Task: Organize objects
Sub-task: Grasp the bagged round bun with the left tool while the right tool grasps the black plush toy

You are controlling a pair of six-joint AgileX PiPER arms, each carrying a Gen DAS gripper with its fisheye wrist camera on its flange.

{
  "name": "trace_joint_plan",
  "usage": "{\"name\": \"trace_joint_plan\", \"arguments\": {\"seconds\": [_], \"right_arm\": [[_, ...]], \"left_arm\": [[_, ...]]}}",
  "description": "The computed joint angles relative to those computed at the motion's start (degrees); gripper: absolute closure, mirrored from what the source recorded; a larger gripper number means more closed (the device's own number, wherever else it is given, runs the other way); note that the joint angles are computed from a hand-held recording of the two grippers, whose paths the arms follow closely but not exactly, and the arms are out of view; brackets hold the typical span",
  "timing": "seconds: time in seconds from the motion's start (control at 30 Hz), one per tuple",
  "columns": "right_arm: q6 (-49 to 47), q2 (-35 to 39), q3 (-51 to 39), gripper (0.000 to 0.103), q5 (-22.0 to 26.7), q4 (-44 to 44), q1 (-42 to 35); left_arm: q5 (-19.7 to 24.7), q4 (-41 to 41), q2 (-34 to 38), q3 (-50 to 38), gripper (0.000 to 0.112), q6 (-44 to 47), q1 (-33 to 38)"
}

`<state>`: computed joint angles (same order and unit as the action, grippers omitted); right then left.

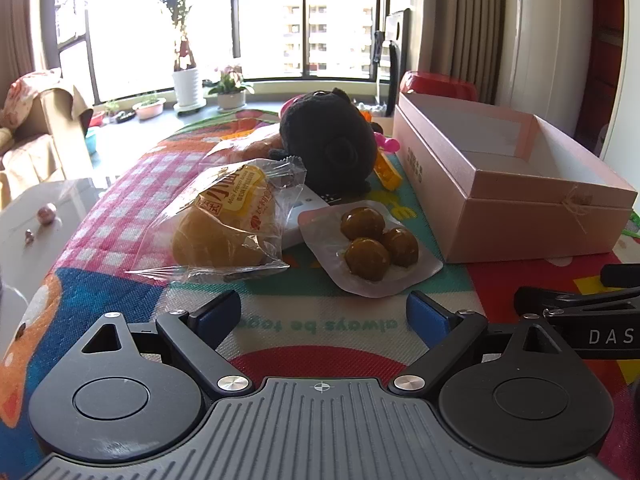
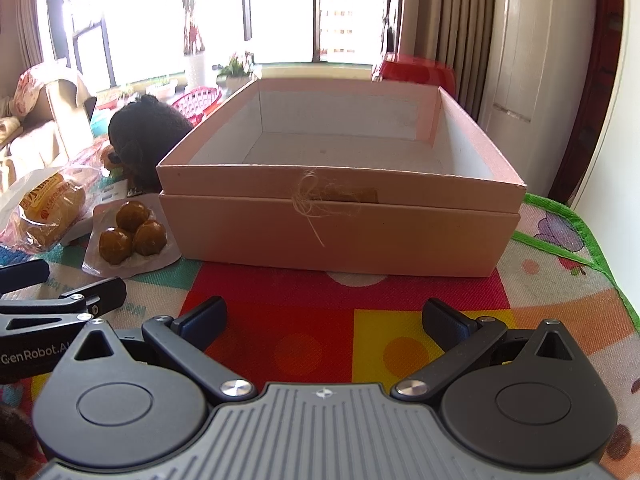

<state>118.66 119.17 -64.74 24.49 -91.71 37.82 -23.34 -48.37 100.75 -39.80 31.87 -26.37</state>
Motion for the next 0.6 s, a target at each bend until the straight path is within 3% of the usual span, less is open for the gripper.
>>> {"name": "trace_joint_plan", "arguments": {"seconds": [0.07,0.13,0.2,0.27,0.3,0.37,0.43,0.47,0.57,0.6], "right_arm": [[-1.30,0.12,-0.22,0.000,0.19,0.82,0.13],[-4.88,0.14,-1.10,0.000,-0.31,4.24,-0.14],[-5.59,0.11,-1.16,0.000,-0.31,4.77,-0.09],[-4.67,0.16,-1.09,0.000,-0.38,3.99,-0.12],[-3.75,0.14,-0.82,0.000,-0.24,3.07,-0.04],[-4.99,0.25,-1.19,0.000,-0.20,3.81,0.03],[-5.72,0.04,-1.10,0.000,-0.50,4.11,-0.07],[-6.44,-0.17,-0.98,0.000,-1.29,4.14,-0.38],[-8.51,-2.19,0.71,0.000,-6.14,2.05,-1.73],[-5.33,-3.65,2.00,0.000,-6.28,-2.25,-1.25]], "left_arm": [[1.29,1.17,-1.76,1.19,0.022,-0.65,0.52],[2.37,9.16,-6.28,4.94,0.024,-6.96,1.40],[-2.19,16.41,-11.76,9.91,0.023,-13.12,1.75],[-9.44,16.16,-13.82,11.84,0.023,-12.67,2.29],[-10.85,18.01,-13.37,11.27,0.023,-14.04,4.12],[-6.81,24.50,-10.07,6.71,0.023,-18.49,9.58],[3.37,28.35,-5.00,-1.15,0.024,-19.01,13.81],[6.05,31.94,-2.74,-3.66,0.024,-21.22,15.09],[10.16,45.85,1.86,-8.11,0.025,-34.20,18.35],[9.59,51.22,2.02,-7.87,0.035,-39.93,19.26]]}}
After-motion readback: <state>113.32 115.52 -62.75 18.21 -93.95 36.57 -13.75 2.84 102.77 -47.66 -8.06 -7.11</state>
